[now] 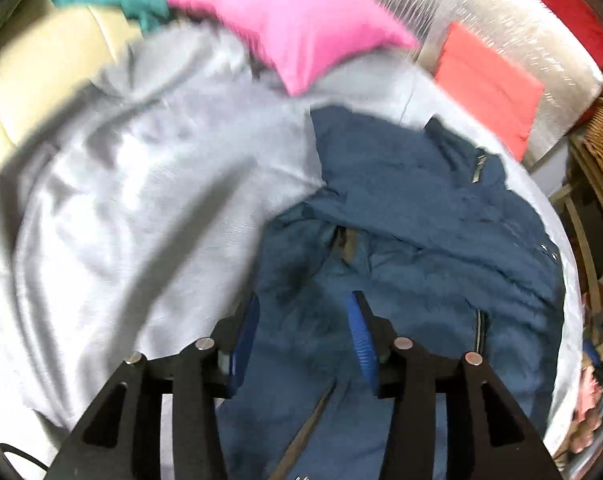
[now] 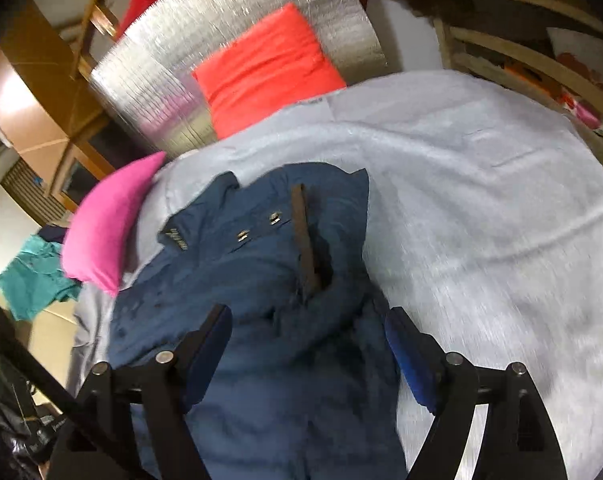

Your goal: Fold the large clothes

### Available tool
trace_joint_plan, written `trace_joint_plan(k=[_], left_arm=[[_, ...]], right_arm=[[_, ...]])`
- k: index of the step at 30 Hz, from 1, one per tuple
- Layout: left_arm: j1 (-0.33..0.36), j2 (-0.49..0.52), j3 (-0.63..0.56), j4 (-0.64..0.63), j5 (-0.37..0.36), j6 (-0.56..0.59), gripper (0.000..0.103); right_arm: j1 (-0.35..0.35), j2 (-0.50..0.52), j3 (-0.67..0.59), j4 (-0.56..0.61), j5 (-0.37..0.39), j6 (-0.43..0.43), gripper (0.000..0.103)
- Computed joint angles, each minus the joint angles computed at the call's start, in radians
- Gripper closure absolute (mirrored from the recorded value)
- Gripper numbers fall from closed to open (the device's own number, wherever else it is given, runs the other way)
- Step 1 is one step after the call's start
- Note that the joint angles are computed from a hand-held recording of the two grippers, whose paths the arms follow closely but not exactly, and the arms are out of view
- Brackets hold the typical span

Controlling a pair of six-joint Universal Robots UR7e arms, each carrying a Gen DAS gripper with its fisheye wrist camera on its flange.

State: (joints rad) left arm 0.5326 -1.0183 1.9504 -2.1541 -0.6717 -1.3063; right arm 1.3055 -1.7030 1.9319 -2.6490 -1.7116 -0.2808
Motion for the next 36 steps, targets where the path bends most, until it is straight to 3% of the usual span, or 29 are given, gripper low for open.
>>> trace_joint_plan(k=[1, 3, 5, 6, 13, 15, 17, 18, 21, 25, 27, 30, 33, 36], left_arm=[[-0.04, -0.025, 0.034, 0.022, 0.034, -0.033, 0.053], [-0.109, -0.061, 0.077, 0.102, 0.083, -0.135, 0.037], [-0.195, -0.107, 0.124, 0.192, 0.12, -0.272, 0.031], [-0.228, -0.129, 0.142, 0.211, 0.122, -0.298, 0.031], [-0.41, -0.175, 0.166, 0.32, 0.127, -0.443, 0.029], [-0.448, -0.185, 0.172, 0.331, 0.123, -0.456, 0.022], [-0.465, -0.176, 0.171, 0.342, 0.132, -0.44, 0.016], [-0.461, -0.162, 0.164, 0.365, 0.138, -0.433, 0.016], [-0.436, -0.127, 0.155, 0.42, 0.111, -0.416, 0.016], [-0.378, -0.121, 0.215, 0.345, 0.051, -0.361, 0.016], [-0.355, -0.12, 0.222, 0.338, 0.007, -0.354, 0.016], [-0.315, -0.104, 0.219, 0.344, -0.082, -0.337, 0.016], [-0.3, -0.092, 0.228, 0.299, -0.131, -0.321, 0.016], [-0.288, -0.07, 0.224, 0.238, -0.157, -0.243, 0.016]], right_arm=[[-0.003, -0.035, 0.031, -0.022, 0.017, -0.016, 0.021], [0.006, -0.121, 0.091, -0.039, 0.056, -0.036, 0.021], [0.024, -0.207, 0.132, -0.016, 0.118, -0.039, 0.021], [0.049, -0.247, 0.149, -0.007, 0.114, -0.039, 0.021], [0.283, -0.468, 0.244, 0.003, -0.006, -0.059, 0.017], [0.354, -0.489, 0.241, 0.022, -0.081, -0.04, 0.016], [0.358, -0.518, 0.252, 0.037, -0.101, -0.025, 0.015], [0.335, -0.537, 0.259, 0.051, -0.078, -0.028, 0.015], [0.159, -0.602, 0.313, 0.084, 0.046, -0.072, 0.015], [-0.156, -0.675, 0.407, 0.134, 0.238, -0.211, 0.015], [-0.243, -0.67, 0.407, 0.219, 0.257, -0.219, 0.015], [-0.244, -0.609, 0.388, 0.262, 0.134, -0.18, 0.015], [-0.308, -0.589, 0.355, 0.374, 0.153, -0.154, 0.015], [-0.291, -0.541, 0.344, 0.388, 0.039, -0.104, 0.016]])
